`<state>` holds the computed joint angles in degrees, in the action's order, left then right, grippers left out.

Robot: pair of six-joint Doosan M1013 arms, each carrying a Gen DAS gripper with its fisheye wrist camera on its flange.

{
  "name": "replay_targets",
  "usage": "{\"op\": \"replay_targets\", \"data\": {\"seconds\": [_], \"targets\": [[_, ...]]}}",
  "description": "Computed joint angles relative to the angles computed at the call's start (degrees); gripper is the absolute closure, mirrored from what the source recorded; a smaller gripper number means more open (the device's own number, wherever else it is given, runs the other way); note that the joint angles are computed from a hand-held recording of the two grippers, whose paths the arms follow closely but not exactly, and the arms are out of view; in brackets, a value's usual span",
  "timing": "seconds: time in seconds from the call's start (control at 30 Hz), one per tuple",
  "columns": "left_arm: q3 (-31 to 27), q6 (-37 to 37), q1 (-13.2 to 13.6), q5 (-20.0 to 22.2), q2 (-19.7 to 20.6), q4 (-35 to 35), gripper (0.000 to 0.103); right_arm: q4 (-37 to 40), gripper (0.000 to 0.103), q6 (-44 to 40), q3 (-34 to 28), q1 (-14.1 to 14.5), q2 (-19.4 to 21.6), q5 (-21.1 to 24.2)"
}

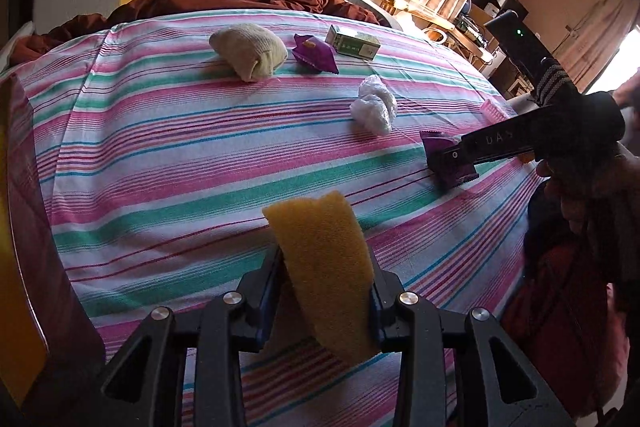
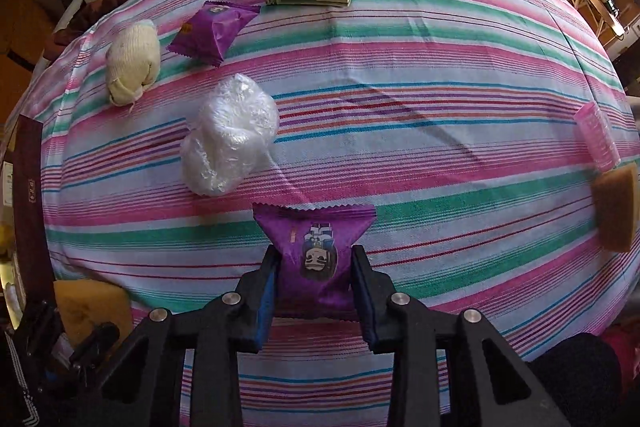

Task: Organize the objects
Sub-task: 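Carry the yellow sponge into the gold tray and open the left gripper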

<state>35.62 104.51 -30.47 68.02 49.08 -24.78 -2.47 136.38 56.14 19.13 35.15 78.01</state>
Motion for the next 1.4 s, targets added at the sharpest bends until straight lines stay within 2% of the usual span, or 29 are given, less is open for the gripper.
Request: {"op": "replay_targets", "data": {"seconds": [0.2,0.27,0.33,0.6,0.83,1.1,1.4], "targets": [[1.4,0.7,0.0,-1.3,-0.9,0.0,0.069,-2.9,0.07,10.4,5.7,0.4,-2.8,-12.7],[2.0,0.9,0.0,-1.7,-1.3,0.1,0.069,-4.9,0.07,11.0,5.1,0.8,-2.4,-10.5],[2.8,1.0,-0.1,-2.6,-1.9,1.0,0.069,-7.0,0.07,11.2,5.3,1.0,-2.8,-10.4],[6.1,1.4,0.7,-6.6,-4.7,0.7,0.069,-6.2,0.07,9.5,5.8,0.5,-3.1,-9.0],[9.5,-0.7,2.8,-10.9,-7.6,0.3,0.069,-6.5,0.069,7.6,5.2,0.6,-2.8,-6.5],[14.2,-9.0,6.9,-17.8,-11.3,4.8,0.069,-6.4,0.069,7.5,6.4,0.2,-3.7,-6.2],[18.8,-24.4,10.0,-22.5,-14.5,19.5,0.069,-7.5,0.069,5.9,7.1,0.0,-4.5,-5.1]]}}
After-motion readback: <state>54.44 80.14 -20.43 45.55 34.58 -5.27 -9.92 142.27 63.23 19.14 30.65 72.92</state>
